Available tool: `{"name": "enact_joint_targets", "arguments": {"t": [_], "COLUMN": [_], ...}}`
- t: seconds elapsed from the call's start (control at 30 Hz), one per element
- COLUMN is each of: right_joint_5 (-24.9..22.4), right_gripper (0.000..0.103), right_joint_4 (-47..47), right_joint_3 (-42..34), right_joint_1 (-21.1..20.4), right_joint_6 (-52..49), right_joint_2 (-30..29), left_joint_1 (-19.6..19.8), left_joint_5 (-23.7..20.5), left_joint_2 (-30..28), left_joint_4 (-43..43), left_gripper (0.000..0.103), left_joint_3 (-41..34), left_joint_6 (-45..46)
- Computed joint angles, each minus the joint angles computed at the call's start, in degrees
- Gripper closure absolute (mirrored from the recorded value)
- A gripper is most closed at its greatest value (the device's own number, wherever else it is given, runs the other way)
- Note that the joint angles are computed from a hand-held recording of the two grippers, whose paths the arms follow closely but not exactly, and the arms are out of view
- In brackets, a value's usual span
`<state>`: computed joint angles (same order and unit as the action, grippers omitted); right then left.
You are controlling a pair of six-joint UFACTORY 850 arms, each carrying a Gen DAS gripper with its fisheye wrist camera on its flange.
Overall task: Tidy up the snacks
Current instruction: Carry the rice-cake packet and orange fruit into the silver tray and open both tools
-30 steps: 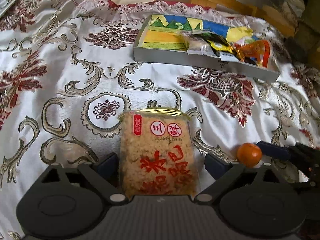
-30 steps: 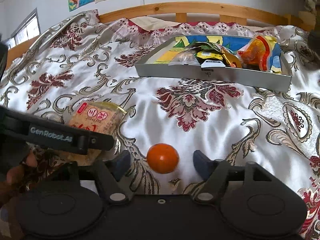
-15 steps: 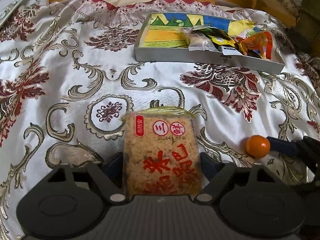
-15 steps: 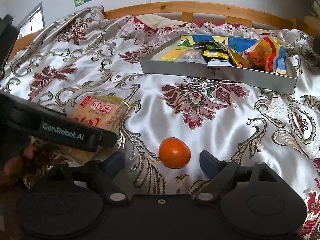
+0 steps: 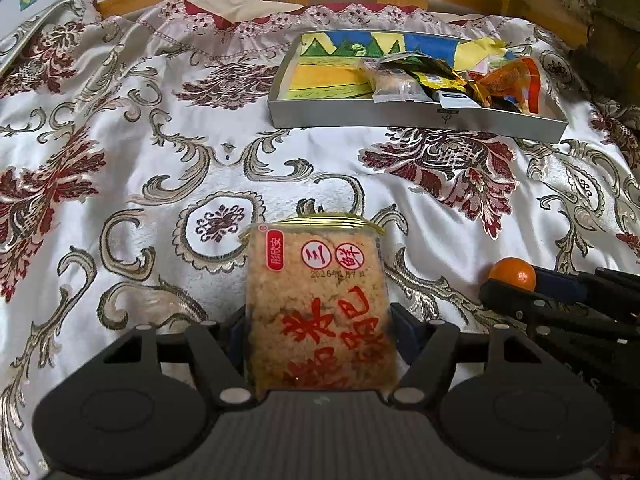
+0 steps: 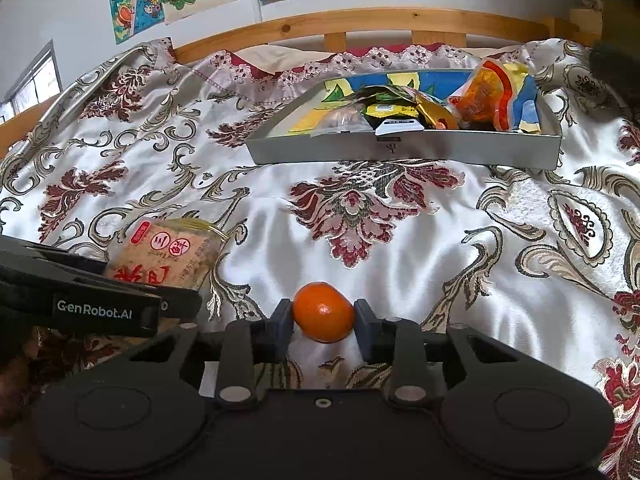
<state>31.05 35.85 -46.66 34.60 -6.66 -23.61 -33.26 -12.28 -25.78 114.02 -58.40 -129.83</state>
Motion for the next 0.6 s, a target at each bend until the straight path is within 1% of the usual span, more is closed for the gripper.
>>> {"name": "enact_joint_targets", "arguments": {"t": [0.07,0.27,0.43,0.47,0.53,0.6], "right_joint_5": [0.1,1.0,2.7,3.1,3.8,4.7], "right_gripper": [0.068,0.069,0.069,0.069,0.069,0.069], "right_joint_4": [0.6,4.1,5.1,5.2,5.6,5.8], "right_joint_3": [0.0,1.0,2.7,2.9,3.1,3.3], "right_joint_1": [0.2,1.5,2.4,2.5,2.7,3.0], "right_joint_6": [-0.9,-4.5,-4.1,-4.0,-4.4,-4.9], "right_joint_2": [0.1,1.8,3.7,4.0,4.4,4.8], "left_joint_1": [-0.5,-0.7,-1.5,-1.7,-2.2,-2.7], "left_joint_5": [-0.4,0.5,0.4,0.4,-0.4,-1.7], "left_joint_2": [0.4,2.8,4.8,5.2,6.2,6.9], "left_joint_4": [-2.5,2.6,0.6,1.4,5.6,7.3], "left_gripper": [0.030,0.030,0.030,0.030,0.030,0.030], "left_joint_3": [0.3,2.7,4.2,4.5,5.4,6.0], "left_joint_6": [1.8,-7.0,-7.1,-8.5,-14.0,-16.3]}}
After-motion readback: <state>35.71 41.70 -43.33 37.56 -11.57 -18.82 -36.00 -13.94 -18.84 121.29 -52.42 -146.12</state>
